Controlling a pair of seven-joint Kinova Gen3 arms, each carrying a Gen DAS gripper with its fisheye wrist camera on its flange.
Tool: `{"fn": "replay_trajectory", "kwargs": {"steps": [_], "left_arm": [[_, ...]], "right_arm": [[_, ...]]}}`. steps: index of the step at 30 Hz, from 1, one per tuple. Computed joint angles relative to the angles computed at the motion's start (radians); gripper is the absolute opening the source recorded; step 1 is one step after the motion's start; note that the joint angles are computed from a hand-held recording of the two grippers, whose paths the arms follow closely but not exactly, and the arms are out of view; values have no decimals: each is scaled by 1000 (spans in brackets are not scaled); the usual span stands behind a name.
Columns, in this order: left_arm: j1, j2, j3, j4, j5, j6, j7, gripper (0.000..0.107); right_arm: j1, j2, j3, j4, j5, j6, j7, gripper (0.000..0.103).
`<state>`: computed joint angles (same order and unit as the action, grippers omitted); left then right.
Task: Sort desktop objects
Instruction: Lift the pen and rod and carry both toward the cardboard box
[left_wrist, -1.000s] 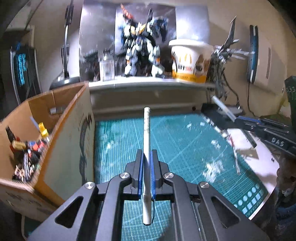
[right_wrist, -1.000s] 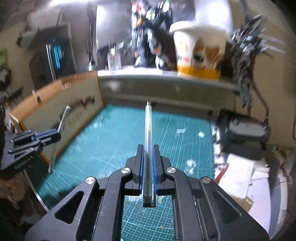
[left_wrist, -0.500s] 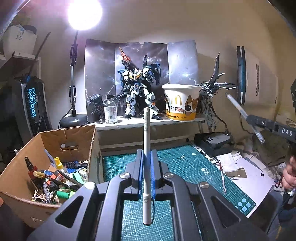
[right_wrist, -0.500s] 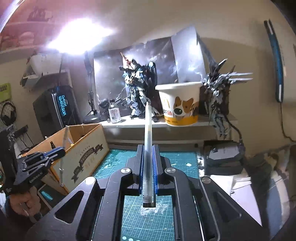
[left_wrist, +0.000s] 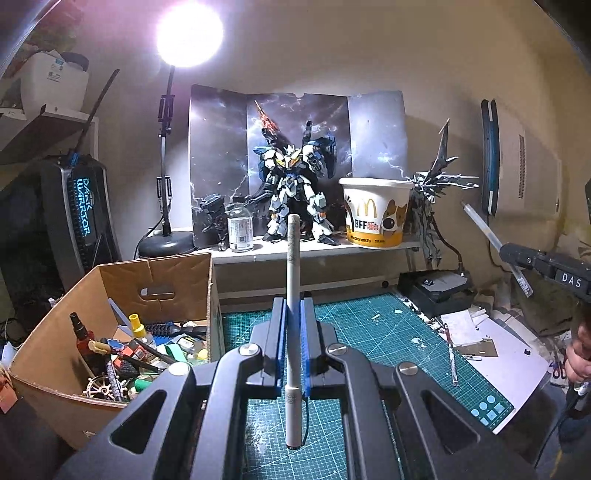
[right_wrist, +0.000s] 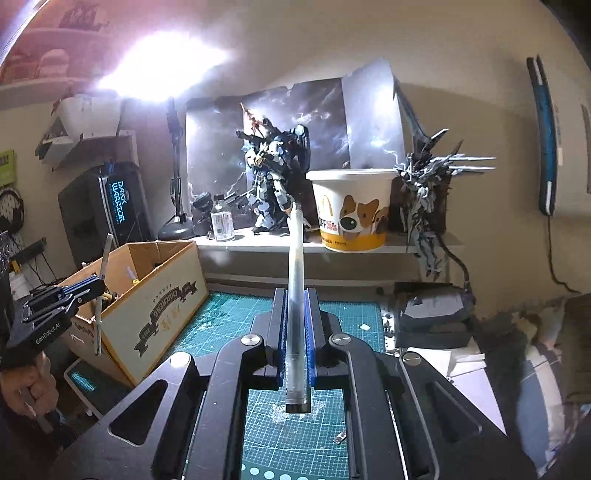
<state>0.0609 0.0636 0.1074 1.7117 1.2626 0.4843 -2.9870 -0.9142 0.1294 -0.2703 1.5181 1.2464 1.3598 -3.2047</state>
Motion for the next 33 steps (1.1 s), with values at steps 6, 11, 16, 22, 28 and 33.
{"fn": "replay_trajectory", "kwargs": {"steps": [6, 11, 16, 22, 28, 33], "left_arm": [[1, -6, -6, 3, -39, -44, 56, 7], [-8, -12, -10, 8, -61, -58, 79, 7], [-17, -22, -19, 19, -77, -80, 105, 7], [-29, -35, -36, 30, -107, -104, 148, 7], [-39, -41, -48, 33, -173, -127, 224, 7], [-46, -59, -60, 54, -152, -152, 207, 7]], "right_arm": [[5, 13, 8, -17, -10, -36, 33, 8], [12, 35, 26, -42, -34, -78, 88, 8], [28, 44, 45, -51, -55, -157, 121, 8], [34, 61, 65, -67, -62, -238, 146, 8], [41, 87, 86, -99, -96, -321, 202, 8], [38, 110, 112, -124, -114, -375, 232, 8]]}}
